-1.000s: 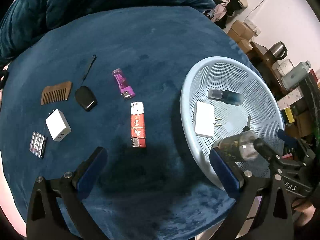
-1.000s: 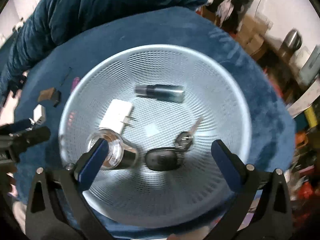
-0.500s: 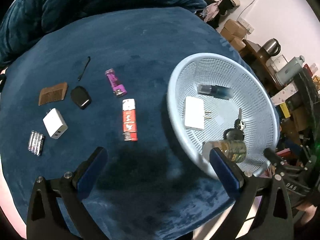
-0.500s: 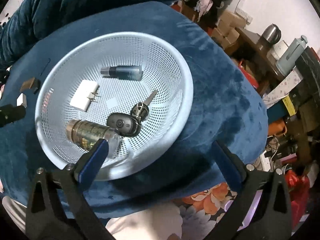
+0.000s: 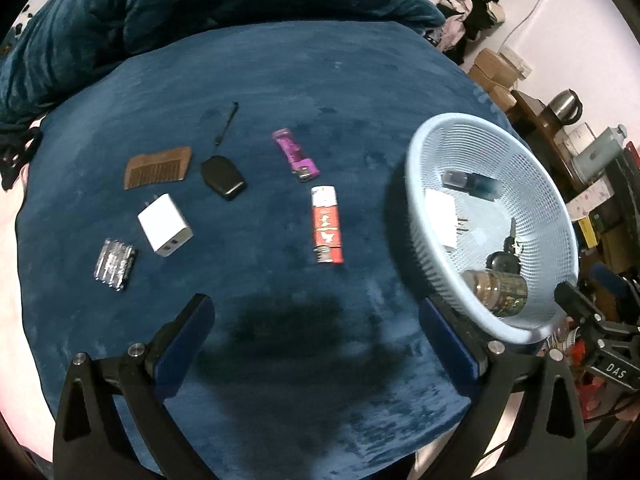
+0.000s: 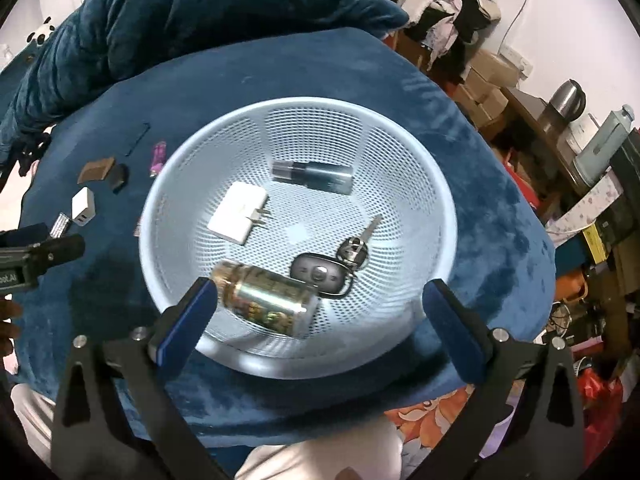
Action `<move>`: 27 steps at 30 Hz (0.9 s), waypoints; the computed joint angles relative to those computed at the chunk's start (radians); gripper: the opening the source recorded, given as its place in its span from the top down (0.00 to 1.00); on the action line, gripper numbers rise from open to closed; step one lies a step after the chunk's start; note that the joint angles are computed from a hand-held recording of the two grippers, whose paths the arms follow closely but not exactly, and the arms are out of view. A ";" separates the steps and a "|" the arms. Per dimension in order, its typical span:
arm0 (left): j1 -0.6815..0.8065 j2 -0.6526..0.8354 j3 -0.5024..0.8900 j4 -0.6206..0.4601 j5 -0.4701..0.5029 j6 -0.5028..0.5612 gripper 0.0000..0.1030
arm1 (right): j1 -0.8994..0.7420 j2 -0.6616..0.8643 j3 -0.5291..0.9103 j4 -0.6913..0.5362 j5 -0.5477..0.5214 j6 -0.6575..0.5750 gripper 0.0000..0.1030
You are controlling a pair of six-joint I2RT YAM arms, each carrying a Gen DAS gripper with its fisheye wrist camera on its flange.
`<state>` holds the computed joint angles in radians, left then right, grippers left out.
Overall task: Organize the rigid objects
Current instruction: 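Withdraw both tools from the basket, then grasp red-and-white lighter with right tool while left tool grasps black battery pack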
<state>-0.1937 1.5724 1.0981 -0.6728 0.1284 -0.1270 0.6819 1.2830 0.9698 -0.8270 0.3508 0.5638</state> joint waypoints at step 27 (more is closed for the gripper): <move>0.364 -0.053 -0.133 0.023 0.063 0.176 0.01 | 0.168 0.204 0.194 0.021 0.037 0.090 0.00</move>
